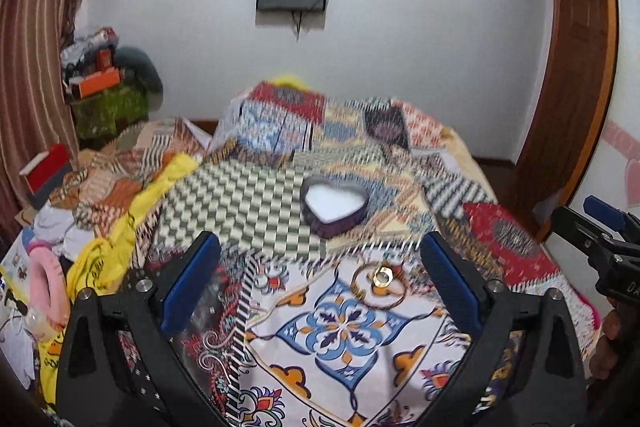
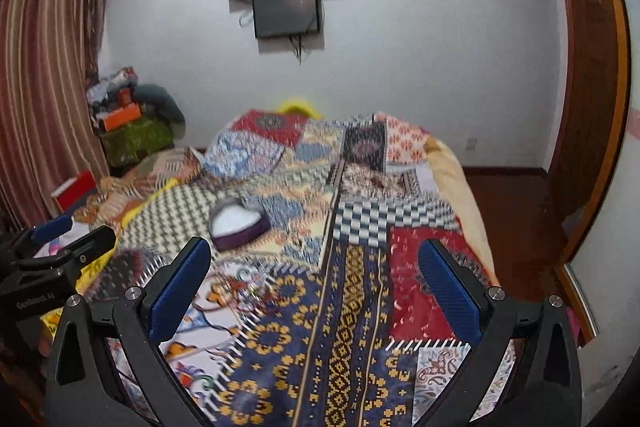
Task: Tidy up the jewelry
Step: 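Move both tools down toward the jewelry scattered on the quilt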
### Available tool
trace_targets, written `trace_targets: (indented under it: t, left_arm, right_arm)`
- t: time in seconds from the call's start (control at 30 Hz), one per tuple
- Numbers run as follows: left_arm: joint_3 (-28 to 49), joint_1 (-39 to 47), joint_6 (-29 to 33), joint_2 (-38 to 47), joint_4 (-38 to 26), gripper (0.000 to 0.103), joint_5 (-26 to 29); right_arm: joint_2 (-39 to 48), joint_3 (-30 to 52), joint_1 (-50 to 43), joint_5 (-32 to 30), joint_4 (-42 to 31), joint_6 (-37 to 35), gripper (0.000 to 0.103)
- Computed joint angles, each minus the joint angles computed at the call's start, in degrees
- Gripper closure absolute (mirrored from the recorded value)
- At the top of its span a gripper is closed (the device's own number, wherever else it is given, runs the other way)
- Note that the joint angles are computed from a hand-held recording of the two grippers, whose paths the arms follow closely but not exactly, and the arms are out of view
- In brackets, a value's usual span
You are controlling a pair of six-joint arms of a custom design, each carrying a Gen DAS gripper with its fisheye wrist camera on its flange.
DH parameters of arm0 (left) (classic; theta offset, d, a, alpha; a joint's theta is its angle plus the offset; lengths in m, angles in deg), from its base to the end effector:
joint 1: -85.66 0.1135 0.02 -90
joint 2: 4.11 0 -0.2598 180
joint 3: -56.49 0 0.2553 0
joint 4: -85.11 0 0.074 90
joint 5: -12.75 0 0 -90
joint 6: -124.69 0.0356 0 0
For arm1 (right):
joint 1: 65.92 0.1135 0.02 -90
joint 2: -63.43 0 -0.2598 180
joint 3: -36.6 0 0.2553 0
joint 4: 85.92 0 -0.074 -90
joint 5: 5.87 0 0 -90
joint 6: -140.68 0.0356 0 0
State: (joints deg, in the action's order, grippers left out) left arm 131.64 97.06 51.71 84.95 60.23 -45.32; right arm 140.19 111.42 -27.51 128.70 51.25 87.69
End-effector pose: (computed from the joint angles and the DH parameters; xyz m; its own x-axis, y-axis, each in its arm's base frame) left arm 0.3417 0.0497 0.2466 -0.5180 0.1490 -0.8423 0.4058 0.9097 -0.0887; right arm 0.2398 0.1582 0.2878 -0.4721 0.1730 -0.8644 0.2905 0.9563 0.0327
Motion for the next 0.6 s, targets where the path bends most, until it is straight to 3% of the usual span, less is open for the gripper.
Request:
trace_targets:
  t: [0.3,0.47,0.6]
  left_arm:
    - [5.2,-2.5,2.7,9.5,-5.6,0.032,-3.5]
    - [7.2,-4.2,3.5,13.0,-7.2,0.04,-4.9]
    - [9.1,-4.8,4.2,15.3,-9.8,0.047,-3.5]
  right_arm:
    - [3.0,-2.7,-5.7,-11.0,2.1,-1.6,0.006]
    - [5.0,-3.2,-8.8,-17.8,4.8,-2.5,0.024]
    - [7.3,-2.5,-10.0,-21.0,6.1,-3.9,0.032]
